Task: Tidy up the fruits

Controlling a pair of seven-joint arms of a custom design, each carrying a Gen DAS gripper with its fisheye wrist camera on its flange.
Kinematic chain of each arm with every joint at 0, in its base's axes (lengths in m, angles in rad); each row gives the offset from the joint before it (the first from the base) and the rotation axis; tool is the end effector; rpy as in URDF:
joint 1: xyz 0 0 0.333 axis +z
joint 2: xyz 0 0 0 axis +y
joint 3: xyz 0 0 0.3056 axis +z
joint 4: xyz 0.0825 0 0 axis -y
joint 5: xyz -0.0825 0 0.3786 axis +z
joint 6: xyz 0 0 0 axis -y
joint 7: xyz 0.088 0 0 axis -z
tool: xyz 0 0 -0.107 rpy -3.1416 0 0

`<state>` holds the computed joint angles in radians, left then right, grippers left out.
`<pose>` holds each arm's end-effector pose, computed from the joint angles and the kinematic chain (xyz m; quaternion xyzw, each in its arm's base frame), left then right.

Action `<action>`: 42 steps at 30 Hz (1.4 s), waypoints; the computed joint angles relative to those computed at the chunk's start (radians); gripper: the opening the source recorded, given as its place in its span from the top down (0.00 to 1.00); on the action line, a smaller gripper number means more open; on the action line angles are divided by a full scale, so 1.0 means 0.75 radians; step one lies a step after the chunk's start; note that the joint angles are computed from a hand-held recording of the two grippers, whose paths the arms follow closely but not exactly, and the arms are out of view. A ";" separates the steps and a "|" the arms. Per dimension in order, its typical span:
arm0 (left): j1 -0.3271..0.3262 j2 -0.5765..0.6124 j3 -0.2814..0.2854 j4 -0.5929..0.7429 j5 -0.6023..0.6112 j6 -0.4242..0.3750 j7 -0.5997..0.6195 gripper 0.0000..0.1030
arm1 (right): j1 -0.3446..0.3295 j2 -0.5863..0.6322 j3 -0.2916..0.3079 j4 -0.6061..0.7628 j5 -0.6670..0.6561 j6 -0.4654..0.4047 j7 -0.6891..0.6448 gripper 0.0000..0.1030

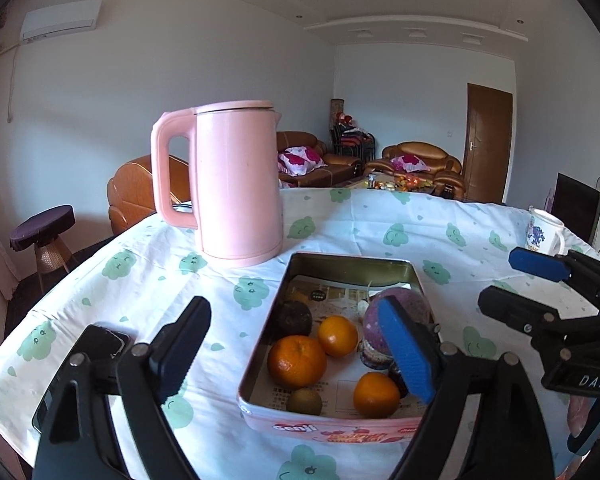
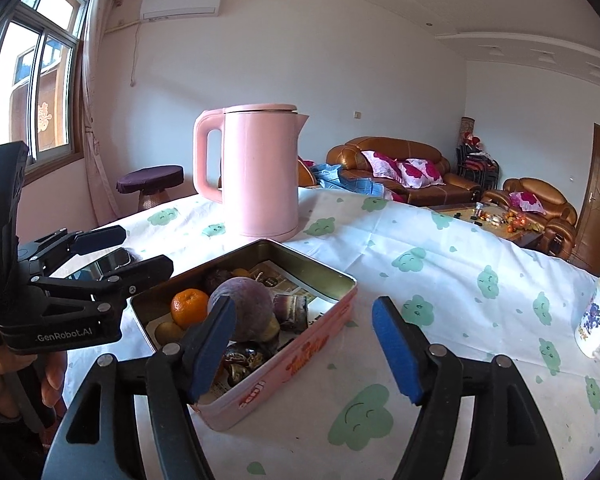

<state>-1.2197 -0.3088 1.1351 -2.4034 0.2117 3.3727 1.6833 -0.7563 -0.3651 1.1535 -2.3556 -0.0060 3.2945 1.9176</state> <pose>0.5171 -0.0312 0.4950 -0.5077 0.6739 -0.4333 0.3167 0.4665 0.2477 0.5093 -0.6649 0.5249 -0.3415 0.4071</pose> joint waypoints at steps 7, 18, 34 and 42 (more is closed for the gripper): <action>0.108 -0.001 -0.111 -0.030 0.078 0.032 -0.060 0.10 | 0.091 -0.094 -0.096 -0.077 0.062 0.027 0.015 0.29; 0.246 0.017 -0.229 -0.050 0.249 0.063 -0.220 0.07 | 0.107 -0.199 -0.108 -0.118 0.113 0.042 0.033 0.28; 0.372 0.046 -0.309 -0.044 0.507 0.089 -0.456 0.04 | 0.110 -0.266 -0.103 -0.153 0.170 0.073 0.039 0.27; 0.429 0.072 -0.340 -0.025 0.628 0.096 -0.583 0.02 | 0.086 -0.314 -0.087 -0.170 0.189 0.085 0.055 0.27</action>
